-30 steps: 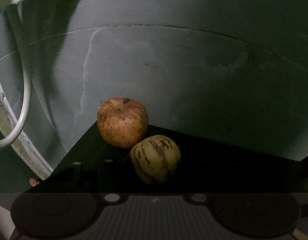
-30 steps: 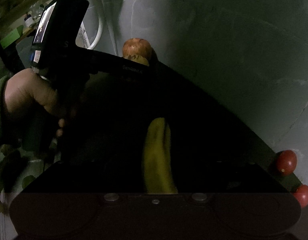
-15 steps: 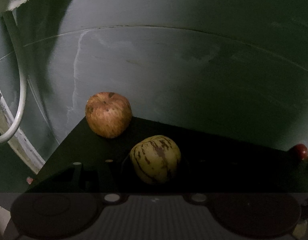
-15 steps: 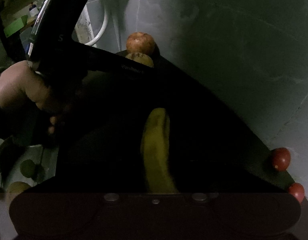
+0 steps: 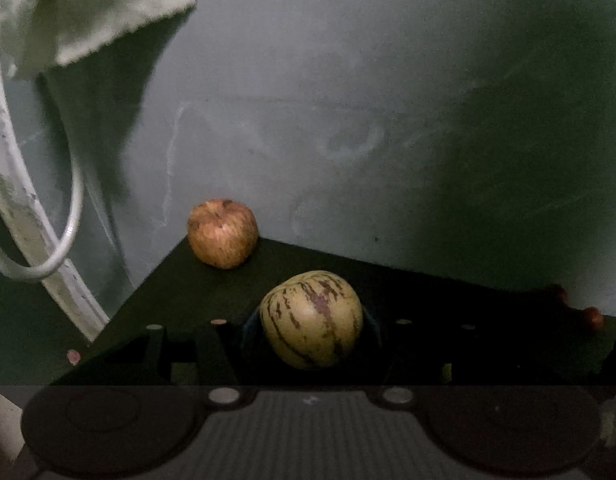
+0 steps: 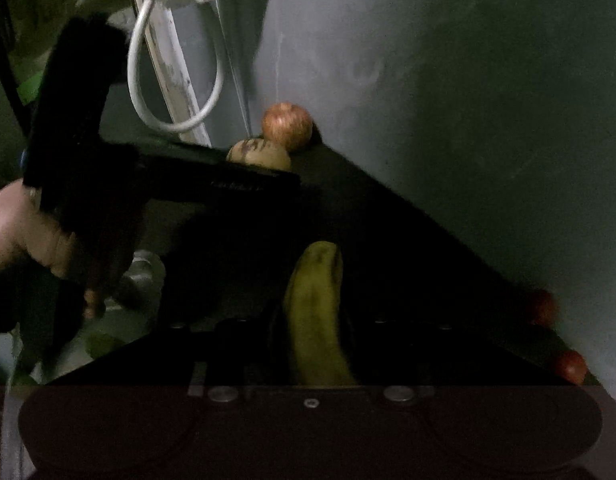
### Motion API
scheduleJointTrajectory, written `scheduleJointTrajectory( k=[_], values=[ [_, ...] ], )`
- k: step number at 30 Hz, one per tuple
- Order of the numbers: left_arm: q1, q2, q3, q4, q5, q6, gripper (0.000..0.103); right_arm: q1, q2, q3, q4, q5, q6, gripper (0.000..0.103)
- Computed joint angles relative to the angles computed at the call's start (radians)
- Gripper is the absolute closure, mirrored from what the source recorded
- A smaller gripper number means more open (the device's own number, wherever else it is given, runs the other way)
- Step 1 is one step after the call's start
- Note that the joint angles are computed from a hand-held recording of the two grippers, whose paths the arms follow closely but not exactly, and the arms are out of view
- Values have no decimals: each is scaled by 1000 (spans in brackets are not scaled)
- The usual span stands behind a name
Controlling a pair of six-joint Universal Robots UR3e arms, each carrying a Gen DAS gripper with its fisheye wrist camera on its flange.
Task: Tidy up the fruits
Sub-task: 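Grasp the striped melon with the left gripper while the right gripper grasps the yellow banana, then carry the striped melon and the banana over the metal tray with both grippers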
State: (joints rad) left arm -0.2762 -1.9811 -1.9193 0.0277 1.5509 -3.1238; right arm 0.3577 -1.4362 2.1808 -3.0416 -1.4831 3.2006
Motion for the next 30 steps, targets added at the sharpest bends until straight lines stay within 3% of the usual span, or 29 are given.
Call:
scheduleJointTrajectory(
  k=[7,19,26,30],
  values=[
    [-60,216,-117,-37,105,-53,47,-27,-247,82,82,33,-13,70],
    [-250,577,-227,-232,366,-217,47,-57,-663,122,341,112,-47,70],
    [-441,754,-269,-422,583,-369,47,-41,-824,101,479,149,-63,70],
    [-563,841,-298,-573,707,-519,47,1,-876,87,528,148,-59,70]
  ],
)
